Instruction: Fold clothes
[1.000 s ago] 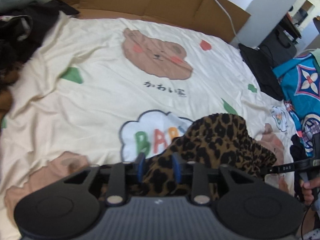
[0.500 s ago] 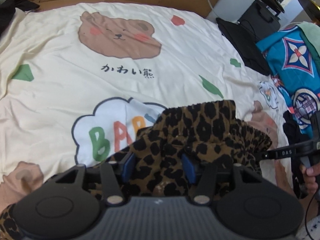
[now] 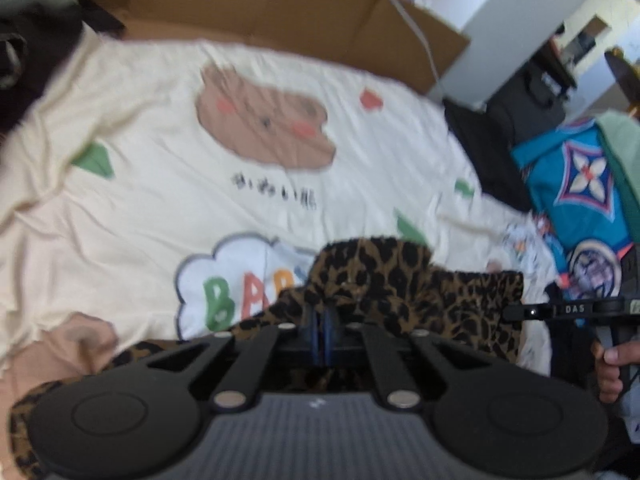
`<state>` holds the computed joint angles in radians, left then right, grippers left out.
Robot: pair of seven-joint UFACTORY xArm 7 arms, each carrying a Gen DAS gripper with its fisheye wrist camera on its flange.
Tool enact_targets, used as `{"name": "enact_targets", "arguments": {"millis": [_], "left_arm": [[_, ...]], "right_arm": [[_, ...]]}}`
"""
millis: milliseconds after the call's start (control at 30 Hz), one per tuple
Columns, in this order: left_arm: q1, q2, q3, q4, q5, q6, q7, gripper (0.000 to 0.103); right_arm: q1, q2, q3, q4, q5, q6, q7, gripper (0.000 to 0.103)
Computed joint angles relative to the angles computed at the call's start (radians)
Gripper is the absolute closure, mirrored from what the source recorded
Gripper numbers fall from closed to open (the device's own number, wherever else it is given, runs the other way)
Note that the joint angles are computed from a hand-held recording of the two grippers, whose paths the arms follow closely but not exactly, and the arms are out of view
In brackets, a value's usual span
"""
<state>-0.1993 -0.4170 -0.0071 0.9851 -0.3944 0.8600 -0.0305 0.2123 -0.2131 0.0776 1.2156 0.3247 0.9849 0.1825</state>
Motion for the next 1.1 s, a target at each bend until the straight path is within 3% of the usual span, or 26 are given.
{"name": "enact_targets", "arguments": {"millis": [300, 600, 933, 1100], "left_arm": [[0.031, -0.134, -0.023, 0.095, 0.107, 0.042, -0.093, 0.102], [0.041, -0.207, -0.024, 0.196, 0.153, 0.037, -0.183, 0.102], [0.044, -0.240, -0.040, 0.300, 0.183, 0.009, -0.247, 0.102], [0.037, -0.262, -0.057, 0.330, 0.195, 0.002, -0.279, 0.102]], "right_arm": [[0.005, 0.010, -0.010, 0.200, 0.018, 0.044, -0.056, 0.098], [0.007, 0.081, -0.007, 0.500, 0.036, 0.120, -0.143, 0.098], [-0.026, 0.195, -0.006, 0.882, 0.061, 0.280, -0.168, 0.098], [-0.050, 0.199, -0.011, 0.978, 0.080, 0.349, -0.171, 0.098]]}}
